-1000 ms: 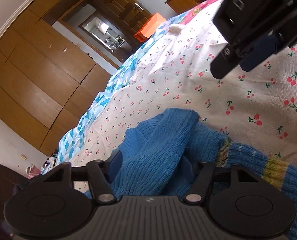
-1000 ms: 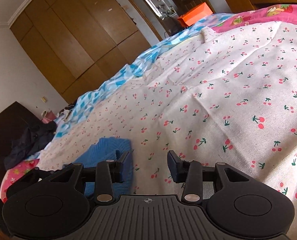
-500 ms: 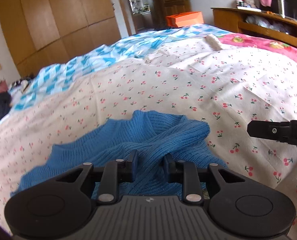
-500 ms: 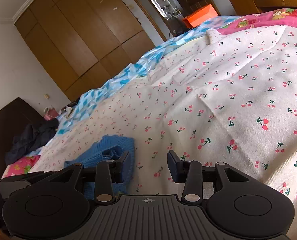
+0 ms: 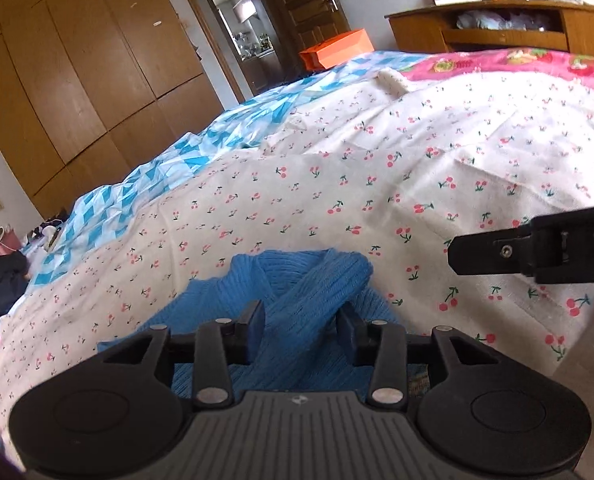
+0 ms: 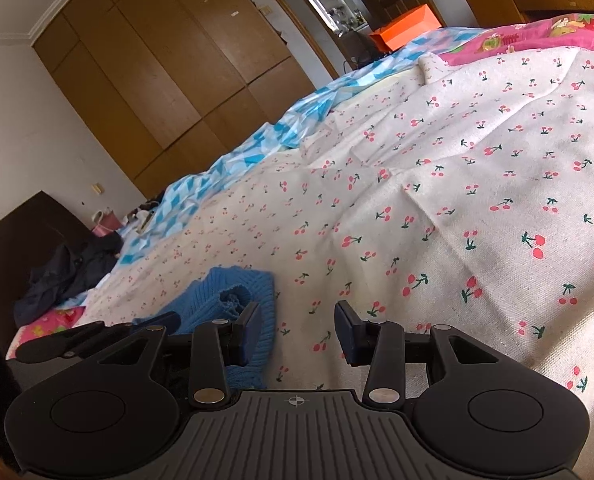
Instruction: Fold small clothes
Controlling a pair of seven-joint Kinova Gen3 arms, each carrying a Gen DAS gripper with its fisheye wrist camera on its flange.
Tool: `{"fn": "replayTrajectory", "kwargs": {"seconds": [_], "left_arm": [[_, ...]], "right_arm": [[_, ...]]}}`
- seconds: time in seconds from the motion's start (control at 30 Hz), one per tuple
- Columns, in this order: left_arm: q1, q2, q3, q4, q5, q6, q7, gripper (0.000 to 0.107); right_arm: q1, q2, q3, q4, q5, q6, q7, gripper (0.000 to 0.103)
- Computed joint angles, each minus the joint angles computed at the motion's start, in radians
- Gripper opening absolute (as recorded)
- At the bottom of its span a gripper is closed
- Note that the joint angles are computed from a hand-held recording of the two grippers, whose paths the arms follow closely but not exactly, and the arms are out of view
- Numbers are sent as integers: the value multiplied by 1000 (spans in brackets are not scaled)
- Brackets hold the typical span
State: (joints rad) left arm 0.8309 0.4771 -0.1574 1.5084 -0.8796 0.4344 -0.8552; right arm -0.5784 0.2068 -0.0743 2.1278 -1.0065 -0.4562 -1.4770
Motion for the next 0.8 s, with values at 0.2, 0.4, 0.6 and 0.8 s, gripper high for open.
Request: {"fn": "replayTrajectory", "kwargs": {"seconds": [0.2,0.4,0.6,0.8], "left_arm": [[-50,-13,21,-30,107,24,7,20],[-255,-159,97,12,351,-19,38,19],[-518,-353,121,165,592,-124,48,18],[-724,-490,100,313,783,-240,-75,18]], "right_arm": [[12,-4,-9,13,54,-7,-46,40],[10,-6,-6,16,82,-10,-65,41],[-45,-8,5,-3,102,-10,22,41],[-296,48,220,-174,113,216,266,41]]}}
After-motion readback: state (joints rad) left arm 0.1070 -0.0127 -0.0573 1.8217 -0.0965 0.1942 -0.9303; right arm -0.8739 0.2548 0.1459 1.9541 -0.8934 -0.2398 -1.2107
